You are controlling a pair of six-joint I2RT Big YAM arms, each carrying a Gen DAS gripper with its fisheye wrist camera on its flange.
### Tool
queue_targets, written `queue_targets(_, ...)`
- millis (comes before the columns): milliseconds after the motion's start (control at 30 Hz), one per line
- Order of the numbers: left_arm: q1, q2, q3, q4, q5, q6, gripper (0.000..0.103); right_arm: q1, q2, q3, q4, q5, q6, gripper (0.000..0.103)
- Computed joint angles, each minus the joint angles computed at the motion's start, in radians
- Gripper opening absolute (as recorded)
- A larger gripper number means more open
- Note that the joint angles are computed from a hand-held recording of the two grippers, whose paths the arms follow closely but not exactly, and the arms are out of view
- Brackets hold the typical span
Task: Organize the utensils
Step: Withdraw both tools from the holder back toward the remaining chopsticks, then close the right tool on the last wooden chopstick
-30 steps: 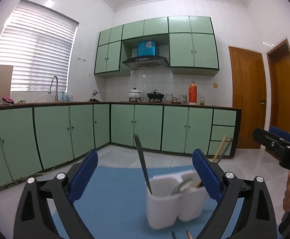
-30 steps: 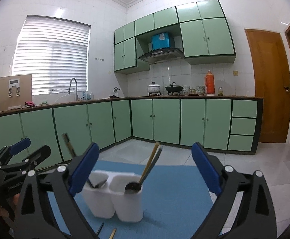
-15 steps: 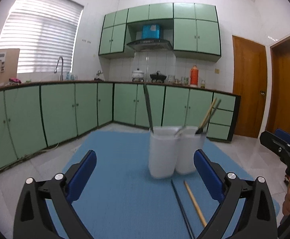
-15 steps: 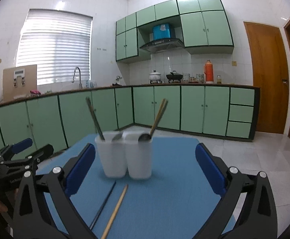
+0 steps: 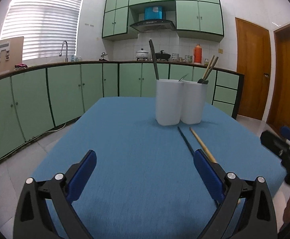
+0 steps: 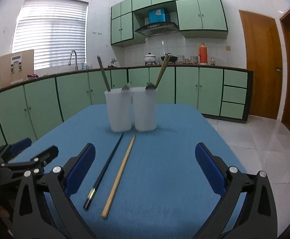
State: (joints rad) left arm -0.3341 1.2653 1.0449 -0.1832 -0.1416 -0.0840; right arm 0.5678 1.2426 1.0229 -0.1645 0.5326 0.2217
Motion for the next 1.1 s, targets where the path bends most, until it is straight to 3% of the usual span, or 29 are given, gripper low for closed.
queue_targets(100,0.003,-0.019,-0.036,0.022,-0.007,-0.003,0.095,0.041,0.007,-0.037,0.030,0.055,0.004,0.095)
queue_targets(167,0.006,-0.028,-0.053,0.030,-0.007,-0.008,0.095,0.057,0.013,-0.058,0.041,0.066,0.020,0.083)
queue_targets(400,0.009,-0.066,-0.117,0.052,-0.013,-0.015,0.095,0.106,0.036,-0.109,0.059,0.122,0.079,0.064)
queue_targets(733,-0.006,-0.101,-0.141,0.058,-0.029,-0.016,0.095,0.125,0.059,-0.093,0.025,0.078,0.122,0.028)
queue_targets(1100,-0.018,-0.108,-0.150,0.062,-0.030,-0.020,0.095,0.112,0.065,-0.078,0.000,0.059,0.115,0.013)
